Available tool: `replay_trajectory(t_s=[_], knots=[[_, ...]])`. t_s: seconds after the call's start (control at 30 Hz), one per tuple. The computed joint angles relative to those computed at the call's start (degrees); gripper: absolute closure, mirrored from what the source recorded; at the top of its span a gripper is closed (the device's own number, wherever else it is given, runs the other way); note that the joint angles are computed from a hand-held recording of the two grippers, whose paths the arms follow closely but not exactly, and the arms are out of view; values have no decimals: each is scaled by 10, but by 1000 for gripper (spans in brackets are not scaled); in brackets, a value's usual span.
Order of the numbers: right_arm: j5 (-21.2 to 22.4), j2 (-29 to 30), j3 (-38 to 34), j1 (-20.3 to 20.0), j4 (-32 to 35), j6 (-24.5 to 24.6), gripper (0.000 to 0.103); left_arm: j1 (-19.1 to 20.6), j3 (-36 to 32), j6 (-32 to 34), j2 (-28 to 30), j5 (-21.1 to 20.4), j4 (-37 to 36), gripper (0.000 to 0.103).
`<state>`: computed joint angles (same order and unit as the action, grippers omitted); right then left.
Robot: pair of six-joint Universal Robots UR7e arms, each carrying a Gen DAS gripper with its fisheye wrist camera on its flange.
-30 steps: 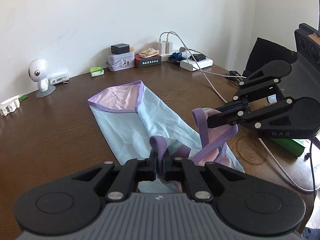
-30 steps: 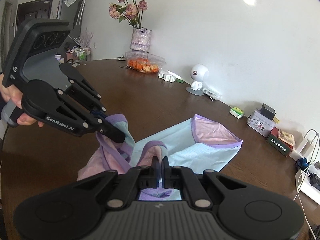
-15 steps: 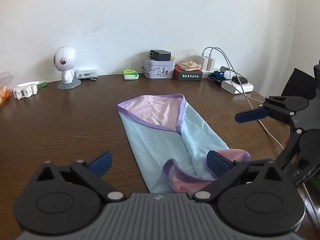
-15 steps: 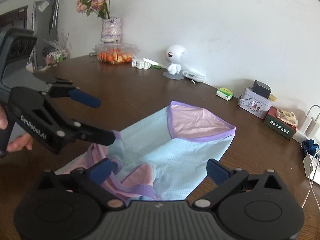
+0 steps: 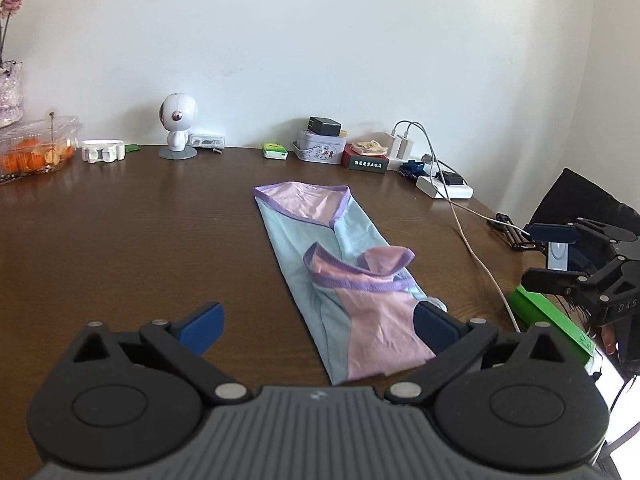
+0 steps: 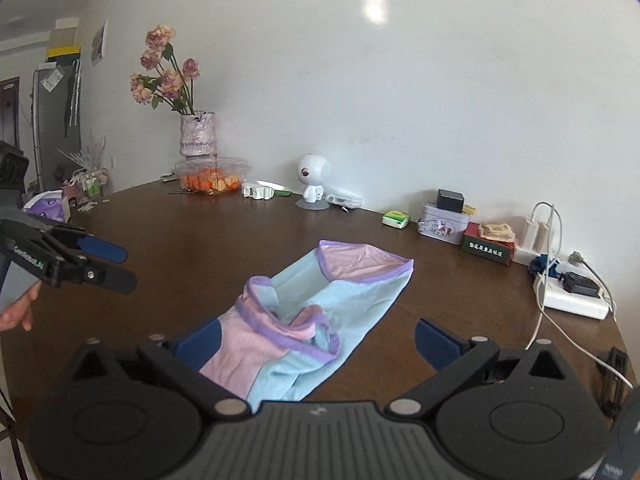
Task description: Fold clothes
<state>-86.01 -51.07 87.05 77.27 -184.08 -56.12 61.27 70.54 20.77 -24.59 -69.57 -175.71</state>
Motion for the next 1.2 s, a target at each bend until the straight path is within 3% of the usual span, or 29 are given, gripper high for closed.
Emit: replay_trajectory(t_s=[0.17,0.37,0.5,0.63,0.7,0.9,1.03,1.2], knots=[[0,-37,114,-16,-78,18,0,-10,109,-33,-34,11,-71,0],[-26,-33,160,-22,-132,35,0,-22,130,-25,-31,31,-68,0],[9,-39,185,-32,-164,40,0,-25,147,-17,-38,22,-91,0],[59,-44,195,-47,-185,94,0,-26,152,-28,-41,33,-92,0],[61,-41,197,-49,-200,102,0,-26,154,-31,-40,38,-91,0],[45,-30,184,-46,-199,101,0,-22,129,-16,-27,37,-75,0],[28,-13,155,-40,-175,87,0,-13,70,28,-2,27,-30,0],[-19,21,88,-21,-110,38,0,5,-28,112,49,-32,24,1]])
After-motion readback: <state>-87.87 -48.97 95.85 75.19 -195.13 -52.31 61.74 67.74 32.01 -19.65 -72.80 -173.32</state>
